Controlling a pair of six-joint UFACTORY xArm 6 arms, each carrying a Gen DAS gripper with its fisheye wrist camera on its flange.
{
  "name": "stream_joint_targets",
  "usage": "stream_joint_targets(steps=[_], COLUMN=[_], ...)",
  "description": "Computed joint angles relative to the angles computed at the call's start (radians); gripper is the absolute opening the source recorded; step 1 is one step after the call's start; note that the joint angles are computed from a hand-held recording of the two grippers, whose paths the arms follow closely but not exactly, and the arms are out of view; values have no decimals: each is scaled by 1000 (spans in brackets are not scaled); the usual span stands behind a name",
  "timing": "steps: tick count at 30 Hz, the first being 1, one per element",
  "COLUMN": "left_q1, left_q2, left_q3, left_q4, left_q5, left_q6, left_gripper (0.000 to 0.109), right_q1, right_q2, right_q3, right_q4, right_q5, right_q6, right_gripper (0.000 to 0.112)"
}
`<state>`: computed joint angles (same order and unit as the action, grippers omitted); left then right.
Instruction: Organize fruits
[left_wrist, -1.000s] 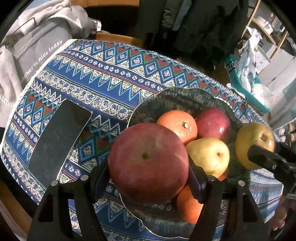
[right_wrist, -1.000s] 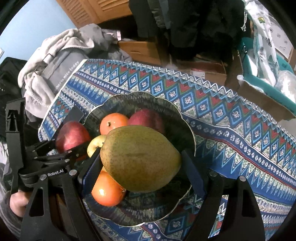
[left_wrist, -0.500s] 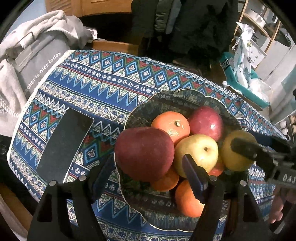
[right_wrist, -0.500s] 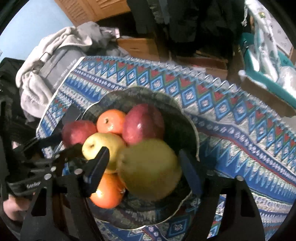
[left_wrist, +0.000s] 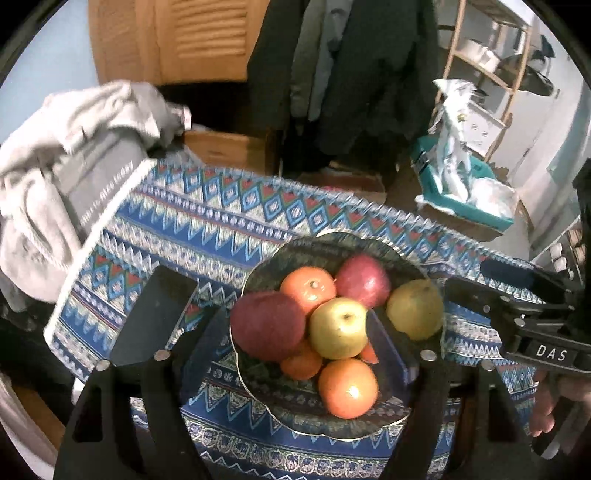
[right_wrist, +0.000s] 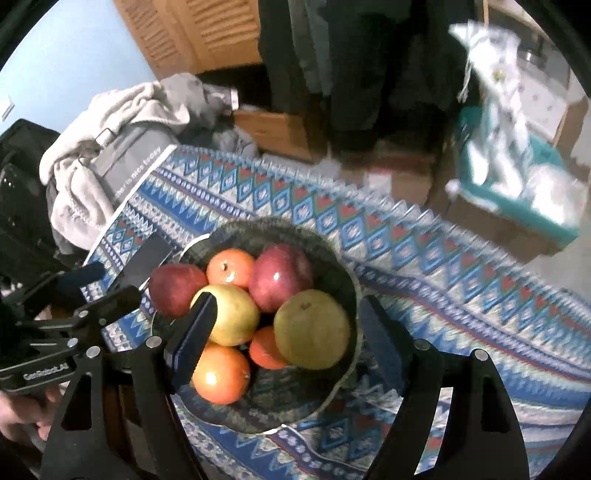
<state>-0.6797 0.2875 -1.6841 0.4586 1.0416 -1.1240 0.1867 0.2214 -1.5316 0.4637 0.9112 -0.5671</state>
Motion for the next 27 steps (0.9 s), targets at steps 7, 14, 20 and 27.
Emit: stream_joint_targets(steps=[7, 14, 20, 27], left_q1=[-51, -87, -112, -140], left_q2=[10, 7, 10, 13], left_q3=[-103, -165, -209, -246], left_q4=[76, 149, 182, 228], left_q5=[32, 44, 43, 33], left_q6=[9, 3, -2, -19], left_gripper=[83, 87, 88, 94], right_q1=[-22, -62, -97, -135], right_q2=[-104, -176, -226, -285], right_q3=[46, 54, 60, 80], right_q4=[-11, 20, 44, 92], right_q5=[-50, -53, -51, -49], right_q6=[-4, -22, -42, -85], right_gripper=[80, 80, 81, 82])
